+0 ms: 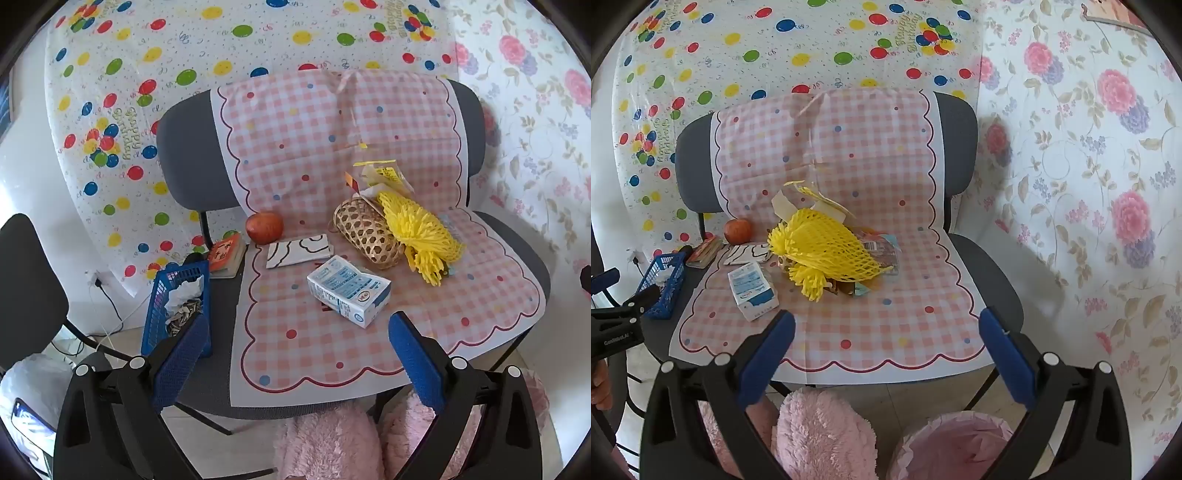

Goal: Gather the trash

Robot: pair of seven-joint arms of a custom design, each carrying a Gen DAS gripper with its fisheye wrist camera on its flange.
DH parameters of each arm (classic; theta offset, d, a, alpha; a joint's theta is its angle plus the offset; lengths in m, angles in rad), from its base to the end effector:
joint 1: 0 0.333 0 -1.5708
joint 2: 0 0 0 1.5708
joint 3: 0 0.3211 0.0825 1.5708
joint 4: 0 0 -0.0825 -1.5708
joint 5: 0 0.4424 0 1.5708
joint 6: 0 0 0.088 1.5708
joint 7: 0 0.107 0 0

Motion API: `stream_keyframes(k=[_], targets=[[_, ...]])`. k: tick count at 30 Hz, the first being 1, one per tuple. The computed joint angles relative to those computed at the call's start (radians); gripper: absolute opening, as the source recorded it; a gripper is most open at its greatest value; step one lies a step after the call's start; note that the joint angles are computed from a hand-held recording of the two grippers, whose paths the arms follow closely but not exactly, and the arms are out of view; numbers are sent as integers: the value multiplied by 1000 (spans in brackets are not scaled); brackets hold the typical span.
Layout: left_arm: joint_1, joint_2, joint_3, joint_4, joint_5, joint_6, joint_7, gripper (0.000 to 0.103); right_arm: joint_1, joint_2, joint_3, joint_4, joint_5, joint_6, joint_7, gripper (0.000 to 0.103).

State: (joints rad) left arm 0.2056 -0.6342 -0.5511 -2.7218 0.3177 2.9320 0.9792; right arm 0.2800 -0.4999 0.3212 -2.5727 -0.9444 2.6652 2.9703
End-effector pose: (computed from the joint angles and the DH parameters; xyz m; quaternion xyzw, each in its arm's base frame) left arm 0.4201 -0.1670 0.4405 -0.6174 0.6677 -0.2412 0.3388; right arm 0.3798 0.2894 0.4483 -0.6218 0.6481 -0.3267 0.2944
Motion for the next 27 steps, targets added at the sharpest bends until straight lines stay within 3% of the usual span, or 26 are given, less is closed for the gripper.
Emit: stream_keyframes(k=[15, 17, 27], targets=[[9, -31, -21, -25, 6, 8, -30, 96, 2, 3, 2, 3, -8, -4, 3, 97], [-4, -16, 15, -18, -6, 10, 2, 96, 1, 4, 3, 4, -9, -3, 5, 97], [10, -10, -1, -9, -13, 7, 1, 96, 0, 7, 4, 5, -11, -2, 7, 97]])
